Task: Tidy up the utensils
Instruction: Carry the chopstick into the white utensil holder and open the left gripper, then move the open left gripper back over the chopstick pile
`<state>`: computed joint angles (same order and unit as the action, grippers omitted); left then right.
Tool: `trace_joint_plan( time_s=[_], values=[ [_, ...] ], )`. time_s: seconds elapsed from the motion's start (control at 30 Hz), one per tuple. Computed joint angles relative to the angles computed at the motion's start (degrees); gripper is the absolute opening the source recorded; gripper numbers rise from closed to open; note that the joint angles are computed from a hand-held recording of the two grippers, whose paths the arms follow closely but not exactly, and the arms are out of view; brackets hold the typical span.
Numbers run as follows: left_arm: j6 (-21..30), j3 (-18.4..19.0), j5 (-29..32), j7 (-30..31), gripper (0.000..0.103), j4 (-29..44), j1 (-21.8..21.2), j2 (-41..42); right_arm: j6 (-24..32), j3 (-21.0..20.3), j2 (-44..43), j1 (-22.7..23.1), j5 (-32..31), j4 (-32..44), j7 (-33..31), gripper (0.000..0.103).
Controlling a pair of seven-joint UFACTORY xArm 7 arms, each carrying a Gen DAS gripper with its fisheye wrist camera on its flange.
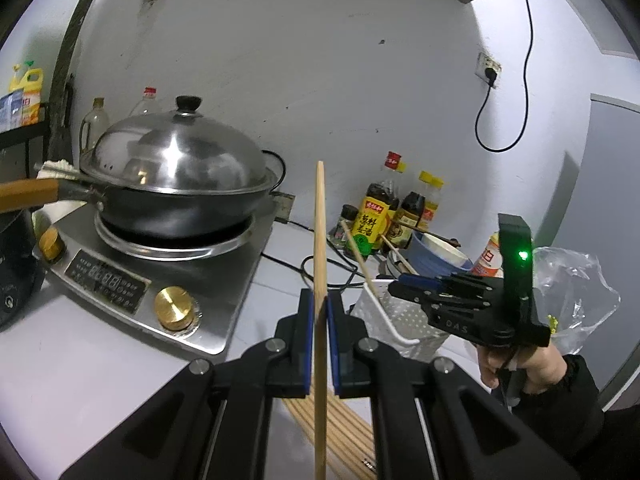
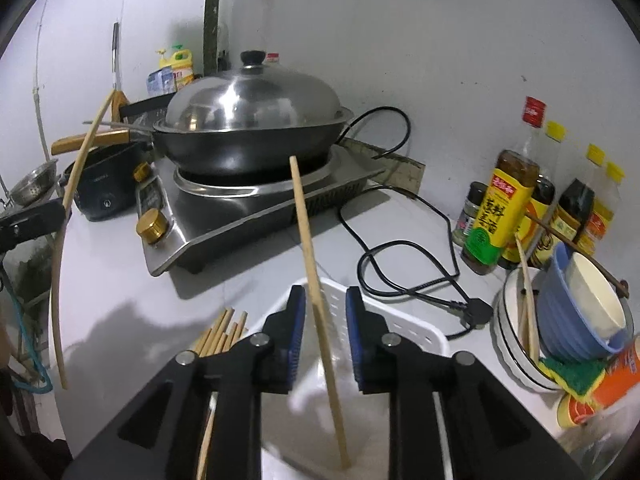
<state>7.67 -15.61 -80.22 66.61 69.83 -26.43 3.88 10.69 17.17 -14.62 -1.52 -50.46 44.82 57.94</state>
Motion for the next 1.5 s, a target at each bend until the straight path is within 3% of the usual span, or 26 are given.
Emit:
trace_joint_plan(
  time_s=[0.3, 0.5, 0.63, 0.67, 0.83, 0.97, 1.1, 1.2, 1.4, 1.43, 1.5],
  values=[
    [-2.73, -2.38, 6.68, -5.56, 0.006, 5.63, -1.63, 3.46, -2.99, -0.84, -12.42, -1.40, 7.94, -9.79, -4.23, 0.027],
    [-6.50, -5.97, 15.32, -10.25, 0.006, 13.50, -2.01, 8.42, -5.83, -0.41, -18.96, -3.91, 12.25, -15.04, -6.33, 0.031],
    [-8.06, -5.28, 25.11, -17.69, 0.006, 20.03, -5.11, 13.22, -7.45, 0.88, -21.80, -6.92, 14.46, -17.68, -7.30, 0.042],
    [-8.34, -4.76, 27.31, -19.68, 0.006, 21.28, -6.01, 14.27, -8.10, 0.61, -22.41, -7.17, 15.22, -18.48, -7.74, 0.043],
    [-7.18, 5.21, 39.46, -36.51, 0.006, 28.91, -15.32, 21.02, -11.77, -2.83, -24.80, -6.76, 19.98, -22.30, -10.21, 0.050],
    [-4.84, 9.44, 43.68, -46.54, 0.006, 34.93, -18.36, 26.89, -15.79, -3.63, -26.19, -8.72, 23.04, -25.05, -11.67, 0.053],
    [-3.75, 16.47, 47.97, -57.96, 0.006, 38.27, -22.46, 31.06, -21.76, -3.58, -24.42, -10.63, 25.56, -27.30, -14.13, 0.054],
    [-4.43, 21.22, 50.32, -65.59, 0.006, 38.59, -25.37, 33.14, -20.72, -3.74, -23.48, -10.43, 27.96, -27.53, -15.46, 0.054],
    [2.05, 19.33, 53.69, -71.02, 0.007, 36.34, -23.59, 32.80, -17.05, 2.89, -25.18, -15.33, 31.82, -27.62, -18.00, 0.054],
    [2.07, 18.50, 54.37, -70.86, 0.010, 35.43, -23.08, 32.29, -17.19, 2.81, -25.13, -15.08, 32.58, -27.80, -18.50, 0.054],
    [0.83, 16.06, 55.44, -69.42, 0.026, 32.05, -21.57, 30.11, -17.52, 2.98, -25.20, -14.87, 34.06, -28.14, -19.43, 0.054]
  ],
)
